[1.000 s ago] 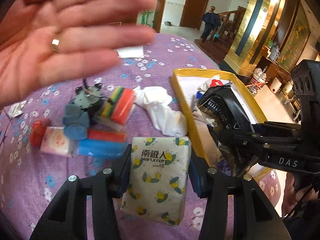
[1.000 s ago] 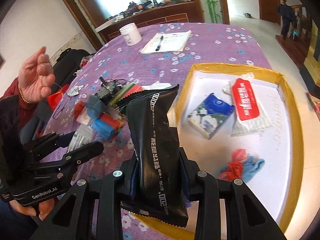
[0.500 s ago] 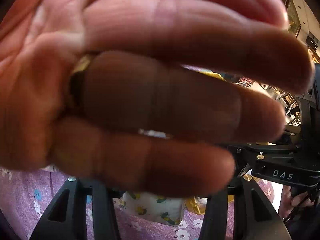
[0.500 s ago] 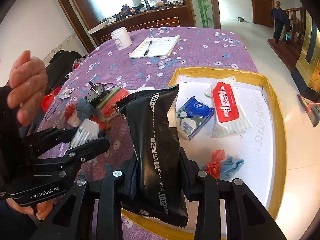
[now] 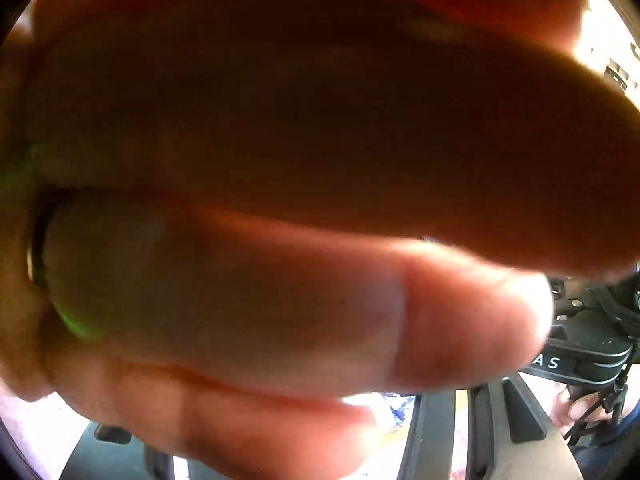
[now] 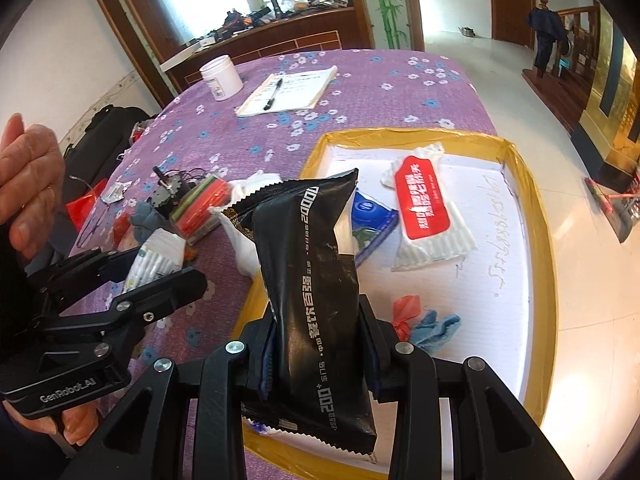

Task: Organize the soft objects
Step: 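Carry both items into the white tray and open both tools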

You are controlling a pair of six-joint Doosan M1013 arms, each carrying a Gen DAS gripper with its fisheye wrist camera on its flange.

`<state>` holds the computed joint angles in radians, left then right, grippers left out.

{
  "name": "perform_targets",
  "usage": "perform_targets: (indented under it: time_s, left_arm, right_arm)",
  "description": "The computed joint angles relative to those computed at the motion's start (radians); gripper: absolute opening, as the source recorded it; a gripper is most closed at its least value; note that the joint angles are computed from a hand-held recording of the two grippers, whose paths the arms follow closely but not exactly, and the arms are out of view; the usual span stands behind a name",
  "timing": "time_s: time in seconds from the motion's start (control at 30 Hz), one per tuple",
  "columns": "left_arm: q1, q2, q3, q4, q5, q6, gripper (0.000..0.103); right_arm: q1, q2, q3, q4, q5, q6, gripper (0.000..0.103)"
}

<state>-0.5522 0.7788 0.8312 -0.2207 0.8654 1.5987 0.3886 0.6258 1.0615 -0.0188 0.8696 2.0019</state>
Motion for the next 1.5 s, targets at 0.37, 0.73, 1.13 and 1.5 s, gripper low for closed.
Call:
perform_targets:
  time_s: [0.37, 0.73, 1.13, 1.5]
  left_arm:
    - [-0.022, 0.024, -0.039, -0.028, 0.040, 0.038, 0.049]
    - [-0.048, 0.081, -0.113, -0.054, 0.145, 0.145, 0.049]
    - [-0.056, 0.120, -0.174, -0.054, 0.192, 0.133, 0.071]
    - [-0.045, 0.081, -0.123, -0.087, 0.151, 0.115, 0.080]
  right_arm:
    - [-0.016, -0.009, 0.025, -0.042, 0.011, 0.075, 0.037]
    - [-0.043, -0.019, 0.059, -0.063, 0.028, 0.178, 0.037]
    - [-0.050, -0.019, 0.068, -0.061, 0.026, 0.205, 0.039]
    - [-0.049, -0.005, 0.036, -0.076, 0.042, 0.213, 0.048]
